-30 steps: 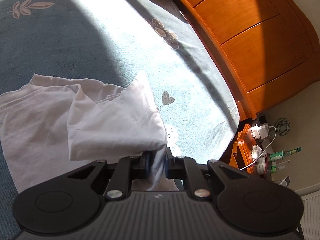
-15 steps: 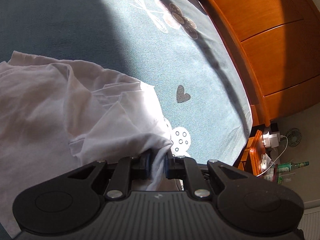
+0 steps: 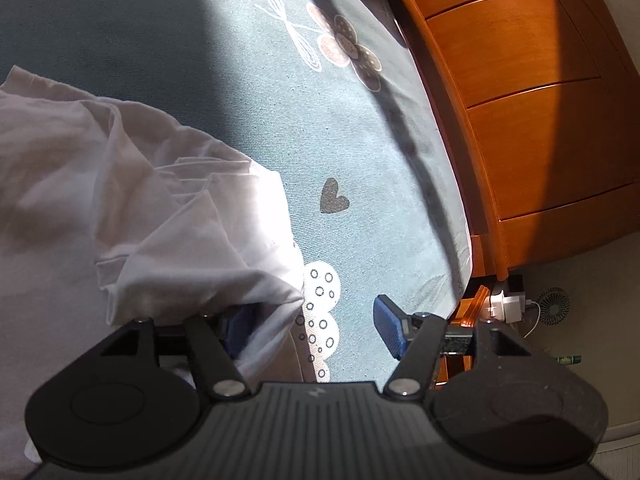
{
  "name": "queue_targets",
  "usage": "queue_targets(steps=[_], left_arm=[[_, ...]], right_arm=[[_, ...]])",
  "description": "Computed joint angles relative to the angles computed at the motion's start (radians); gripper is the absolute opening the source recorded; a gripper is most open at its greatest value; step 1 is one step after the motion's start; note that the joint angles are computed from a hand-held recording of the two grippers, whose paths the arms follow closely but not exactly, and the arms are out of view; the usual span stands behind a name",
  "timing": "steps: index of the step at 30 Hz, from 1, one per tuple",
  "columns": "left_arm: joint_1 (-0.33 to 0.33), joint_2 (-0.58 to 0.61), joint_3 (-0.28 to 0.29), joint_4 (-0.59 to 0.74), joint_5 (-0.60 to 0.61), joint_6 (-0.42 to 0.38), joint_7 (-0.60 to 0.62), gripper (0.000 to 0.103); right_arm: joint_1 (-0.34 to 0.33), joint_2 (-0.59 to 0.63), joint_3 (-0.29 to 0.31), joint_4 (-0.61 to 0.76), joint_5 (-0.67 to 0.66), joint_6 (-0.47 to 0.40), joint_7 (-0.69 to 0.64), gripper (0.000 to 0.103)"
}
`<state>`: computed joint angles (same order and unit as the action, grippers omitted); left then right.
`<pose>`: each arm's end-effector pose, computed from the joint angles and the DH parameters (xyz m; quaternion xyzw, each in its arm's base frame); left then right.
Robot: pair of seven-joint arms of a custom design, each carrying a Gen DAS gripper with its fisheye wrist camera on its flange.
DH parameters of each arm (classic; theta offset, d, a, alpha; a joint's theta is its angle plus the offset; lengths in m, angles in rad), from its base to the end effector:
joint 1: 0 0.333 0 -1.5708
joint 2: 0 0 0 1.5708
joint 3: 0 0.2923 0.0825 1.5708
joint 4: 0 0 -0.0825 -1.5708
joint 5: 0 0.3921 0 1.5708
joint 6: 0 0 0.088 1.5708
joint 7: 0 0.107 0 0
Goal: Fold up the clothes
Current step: 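Fold the held edge over the shirt with the left tool, then open it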
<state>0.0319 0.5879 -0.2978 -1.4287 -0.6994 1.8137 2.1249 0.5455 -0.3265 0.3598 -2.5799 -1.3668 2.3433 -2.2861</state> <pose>0.6656 -0.1993 0.3536 0.4489 -0.7940 0.2707 0.3080 0.2911 0.3383 0.3565 -0.4374 0.7403 -0.3261 0.3928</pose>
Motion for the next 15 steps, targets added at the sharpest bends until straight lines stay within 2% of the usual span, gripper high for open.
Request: queue_targets(steps=[2, 3, 5, 8, 13, 15], left_arm=[[0.022, 0.017, -0.007, 0.030, -0.041, -0.059, -0.049, 0.079], [0.031, 0.019, -0.009, 0.034, -0.053, -0.077, -0.055, 0.081], [0.041, 0.025, -0.006, 0.053, -0.045, -0.115, -0.039, 0.082], [0.050, 0.012, 0.010, 0.051, -0.026, -0.109, -0.018, 0.082], [0.103, 0.015, 0.021, 0.056, -0.074, -0.115, -0.026, 0.082], [0.128, -0.008, 0.021, 0.028, -0.090, -0.119, 0.020, 0.083]], right_arm=[[0.007, -0.012, 0.004, -0.010, 0.031, -0.018, -0.005, 0.103], [0.009, -0.018, 0.006, -0.016, 0.046, -0.025, -0.003, 0.103], [0.009, -0.027, 0.009, -0.024, 0.065, -0.030, 0.003, 0.103], [0.006, -0.033, 0.013, -0.029, 0.080, -0.034, 0.009, 0.103], [-0.001, -0.010, 0.011, -0.011, 0.074, -0.017, -0.012, 0.103], [-0.004, 0.001, 0.009, -0.002, 0.060, -0.004, -0.014, 0.103]])
